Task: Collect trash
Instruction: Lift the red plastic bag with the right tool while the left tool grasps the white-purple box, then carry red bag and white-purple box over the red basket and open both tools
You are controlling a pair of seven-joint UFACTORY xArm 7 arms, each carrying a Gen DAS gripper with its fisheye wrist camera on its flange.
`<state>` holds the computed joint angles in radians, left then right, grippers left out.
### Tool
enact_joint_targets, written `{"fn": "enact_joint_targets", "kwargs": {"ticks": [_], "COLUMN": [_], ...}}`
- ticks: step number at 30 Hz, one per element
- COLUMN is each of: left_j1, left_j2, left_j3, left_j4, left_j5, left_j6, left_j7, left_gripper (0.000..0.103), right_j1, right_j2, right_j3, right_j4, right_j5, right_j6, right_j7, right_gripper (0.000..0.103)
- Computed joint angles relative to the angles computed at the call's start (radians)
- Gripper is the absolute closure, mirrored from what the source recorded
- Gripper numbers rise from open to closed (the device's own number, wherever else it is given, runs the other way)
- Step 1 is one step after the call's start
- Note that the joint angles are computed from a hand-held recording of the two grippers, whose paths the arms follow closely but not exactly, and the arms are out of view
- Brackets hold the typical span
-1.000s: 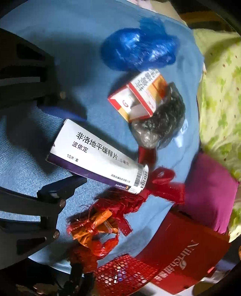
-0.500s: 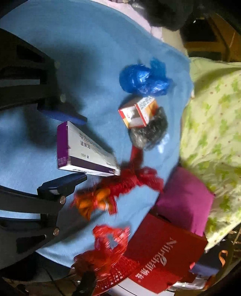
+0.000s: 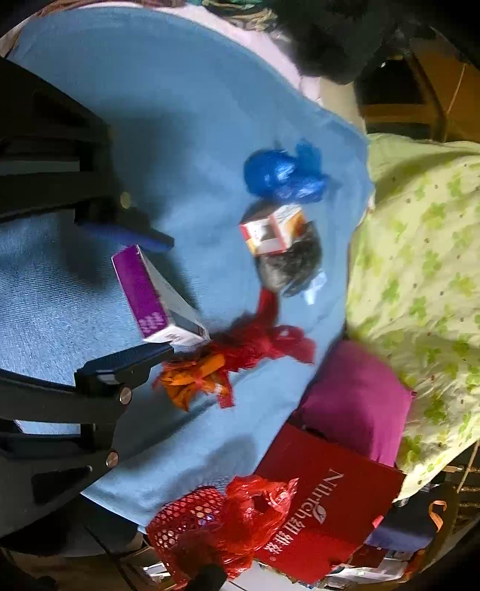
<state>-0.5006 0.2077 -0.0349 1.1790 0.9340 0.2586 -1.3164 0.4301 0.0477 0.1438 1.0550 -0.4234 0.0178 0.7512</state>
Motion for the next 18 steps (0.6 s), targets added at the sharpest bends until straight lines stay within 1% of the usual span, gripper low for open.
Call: {"fn": "enact_joint_targets", "kwargs": {"ticks": [1, 2, 3, 5, 6, 8, 9, 10, 11, 12, 13, 15, 17, 18], "left_j1": [-0.007, -0.010, -0.004, -0.006, -0.005, -0.005, 0.004, 0.007, 0.015, 0.014, 0.002, -0.028, -0.036, -0.034], "left_j2": [-0.008, -0.015, -0.018, -0.008, 0.007, 0.032, 0.045, 0.053, 0.060, 0.062, 0.061, 0.054, 0.050, 0.050], "left_j3": [0.004, 0.003, -0.008, -0.019, -0.026, -0.028, -0.028, -0.024, -0.020, -0.011, 0.005, 0.046, 0.058, 0.055], "left_j4": [0.001, 0.003, 0.007, 0.028, 0.042, 0.057, 0.052, 0.047, 0.036, 0.027, 0.022, 0.013, 0.010, 0.012], "left_j5": [0.016, 0.027, 0.013, 0.005, -0.008, -0.043, -0.075, -0.095, -0.129, -0.140, -0.130, -0.060, -0.023, -0.017], "left_j6": [0.010, 0.017, 0.023, 0.061, 0.085, 0.113, 0.093, 0.075, 0.051, 0.032, 0.022, 0.000, -0.014, -0.015], "left_j7": [-0.015, -0.023, 0.000, 0.026, 0.055, 0.076, 0.081, 0.081, 0.082, 0.082, 0.072, 0.012, -0.018, -0.015], "left_gripper": [0.055, 0.063, 0.077, 0.077, 0.077, 0.077, 0.077, 0.075, 0.074, 0.074, 0.074, 0.075, 0.077, 0.081], "right_j1": [0.001, 0.001, -0.004, -0.020, -0.027, -0.036, -0.038, -0.040, -0.043, -0.045, -0.047, -0.049, -0.048, -0.047], "right_j2": [-0.012, -0.018, -0.027, -0.035, -0.038, -0.038, -0.040, -0.042, -0.043, -0.044, -0.043, -0.038, -0.032, -0.028], "right_j3": [-0.007, -0.012, -0.013, -0.002, 0.008, 0.017, 0.023, 0.027, 0.028, 0.030, 0.033, 0.035, 0.041, 0.044], "right_j4": [-0.008, -0.009, -0.014, -0.023, -0.027, -0.032, -0.038, -0.041, -0.043, -0.044, -0.045, -0.043, -0.044, -0.043], "right_j5": [-0.022, -0.054, -0.082, -0.075, -0.040, -0.027, -0.001, 0.010, 0.005, 0.003, 0.020, 0.035, 0.097, 0.127], "right_j6": [-0.007, -0.010, -0.017, -0.027, -0.025, -0.023, -0.023, -0.021, -0.019, -0.018, -0.017, -0.017, -0.022, -0.022], "right_j7": [0.020, 0.050, 0.076, 0.074, 0.043, 0.036, 0.013, 0.002, 0.004, 0.004, -0.010, -0.016, -0.064, -0.089], "right_gripper": [0.048, 0.048, 0.048, 0.048, 0.048, 0.048, 0.048, 0.048, 0.048, 0.048, 0.048, 0.048, 0.048, 0.048]}}
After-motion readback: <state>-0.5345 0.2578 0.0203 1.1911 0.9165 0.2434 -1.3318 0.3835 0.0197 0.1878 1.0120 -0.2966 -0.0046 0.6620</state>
